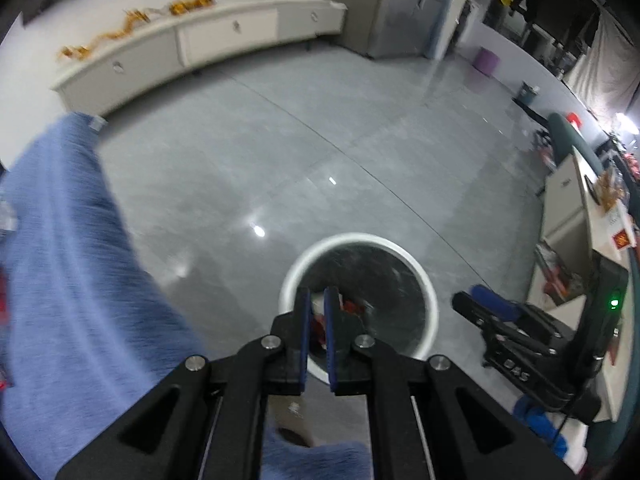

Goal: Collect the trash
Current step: 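Move both open tools back over the remaining trash on the towel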

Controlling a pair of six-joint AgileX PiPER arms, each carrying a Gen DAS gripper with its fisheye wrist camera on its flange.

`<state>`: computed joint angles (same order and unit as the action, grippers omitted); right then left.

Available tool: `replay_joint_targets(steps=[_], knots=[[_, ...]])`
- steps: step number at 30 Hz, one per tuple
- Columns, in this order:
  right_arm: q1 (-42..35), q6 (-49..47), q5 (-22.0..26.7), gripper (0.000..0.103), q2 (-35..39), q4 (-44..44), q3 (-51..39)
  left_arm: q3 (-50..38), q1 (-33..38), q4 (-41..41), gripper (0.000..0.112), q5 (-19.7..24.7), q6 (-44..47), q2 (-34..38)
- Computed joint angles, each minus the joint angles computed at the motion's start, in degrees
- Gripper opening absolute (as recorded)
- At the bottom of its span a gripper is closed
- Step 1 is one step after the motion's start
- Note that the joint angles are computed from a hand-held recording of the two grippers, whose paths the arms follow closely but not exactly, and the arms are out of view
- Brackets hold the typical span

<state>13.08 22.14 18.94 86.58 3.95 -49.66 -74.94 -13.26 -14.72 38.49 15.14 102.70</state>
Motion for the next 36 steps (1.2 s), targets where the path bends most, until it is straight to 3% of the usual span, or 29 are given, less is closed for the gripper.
replay_joint_targets(steps=[3, 9, 13, 14, 19, 36], knots=[[3.61, 7.23, 1.65, 0.037, -1.56, -7.14, -1.84, 5.22, 1.50, 4.72, 0.007, -5.20, -2.19, -5.63], [11.94, 20.28, 5.33, 0.048, -4.16, -20.86, -6.92, 11.96, 8.30, 4.80, 0.009, -8.51, 0.22, -14.24], [16.58, 25.60, 7.11, 0.051, -4.01, -26.59, -10.63, 16.09, 13.05, 3.87, 0.046, -11.82, 2.41, -18.95], [17.63, 26.51, 7.50, 0.052, -3.83, -27.55, -11.52, 17.10, 14.05, 3.26, 0.048, -12.58, 3.28, -20.12], [21.56, 28.11, 9.47, 0.053, -1.80, -29.70, -15.63, 18.85, 19.62, -3.40, 0.048, -12.20, 12.22, -22.83], [28.17, 24.82, 13.99, 0.053, 6.24, -28.19, -27.56, 21.51, 32.78, -19.36, 0.048, -8.46, 30.61, -26.79]])
